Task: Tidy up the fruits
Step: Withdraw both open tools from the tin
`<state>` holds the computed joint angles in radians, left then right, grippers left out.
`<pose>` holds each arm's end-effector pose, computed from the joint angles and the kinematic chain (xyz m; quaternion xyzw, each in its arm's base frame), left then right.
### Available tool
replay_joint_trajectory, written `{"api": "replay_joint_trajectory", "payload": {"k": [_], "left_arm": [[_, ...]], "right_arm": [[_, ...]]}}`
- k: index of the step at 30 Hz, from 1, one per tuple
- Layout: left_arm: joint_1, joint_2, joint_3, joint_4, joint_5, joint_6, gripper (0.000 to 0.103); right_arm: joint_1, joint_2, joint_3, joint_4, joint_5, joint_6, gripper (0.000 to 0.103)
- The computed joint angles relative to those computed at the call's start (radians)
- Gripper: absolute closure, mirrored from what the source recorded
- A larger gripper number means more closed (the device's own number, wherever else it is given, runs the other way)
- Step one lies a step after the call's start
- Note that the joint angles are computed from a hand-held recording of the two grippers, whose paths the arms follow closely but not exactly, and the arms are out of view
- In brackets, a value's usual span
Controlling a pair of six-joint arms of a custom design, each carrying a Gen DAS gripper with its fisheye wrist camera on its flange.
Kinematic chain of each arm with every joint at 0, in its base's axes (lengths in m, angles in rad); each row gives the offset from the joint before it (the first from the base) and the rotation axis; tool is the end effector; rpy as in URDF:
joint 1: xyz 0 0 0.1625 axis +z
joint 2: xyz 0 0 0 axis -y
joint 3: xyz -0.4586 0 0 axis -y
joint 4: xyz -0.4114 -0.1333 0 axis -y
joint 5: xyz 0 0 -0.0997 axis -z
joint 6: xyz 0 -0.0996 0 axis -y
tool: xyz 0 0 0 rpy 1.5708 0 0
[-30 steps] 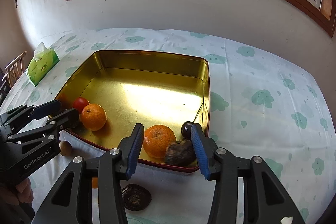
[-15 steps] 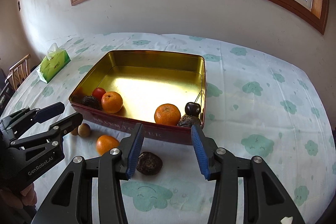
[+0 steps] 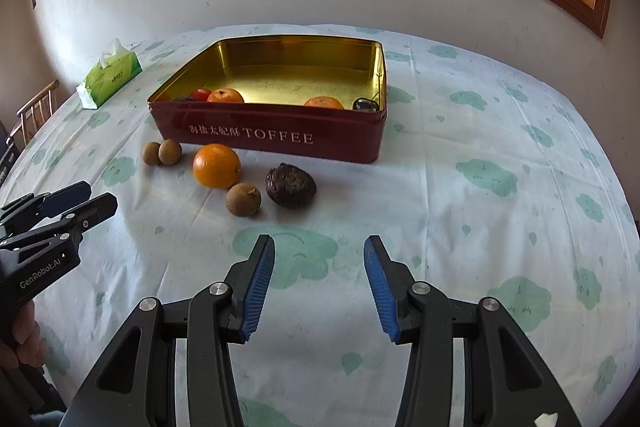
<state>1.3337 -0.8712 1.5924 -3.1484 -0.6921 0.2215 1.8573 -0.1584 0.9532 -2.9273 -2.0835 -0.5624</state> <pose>0.0356 -0.7468 0.2754 0.0151 0.8419 -0.3788 0.3840 0.3273 -0.8122 -0.0791 0.3187 -0.8759 0.2321 0.2782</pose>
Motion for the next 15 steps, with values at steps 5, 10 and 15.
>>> {"api": "replay_joint_trajectory", "payload": {"k": [5, 10, 15], "left_arm": [[0.003, -0.026, 0.067, -0.032, 0.012, -0.018, 0.056], [0.003, -0.038, 0.105, -0.064, 0.019, -0.027, 0.056], [0.005, -0.036, 0.105, -0.059, 0.013, -0.034, 0.056]], "right_arm": [[-0.009, -0.034, 0.083, -0.028, 0.020, 0.039, 0.059], [-0.009, -0.050, 0.126, -0.060, 0.012, 0.030, 0.059], [-0.012, -0.050, 0.131, -0.058, 0.013, 0.030, 0.059]]}}
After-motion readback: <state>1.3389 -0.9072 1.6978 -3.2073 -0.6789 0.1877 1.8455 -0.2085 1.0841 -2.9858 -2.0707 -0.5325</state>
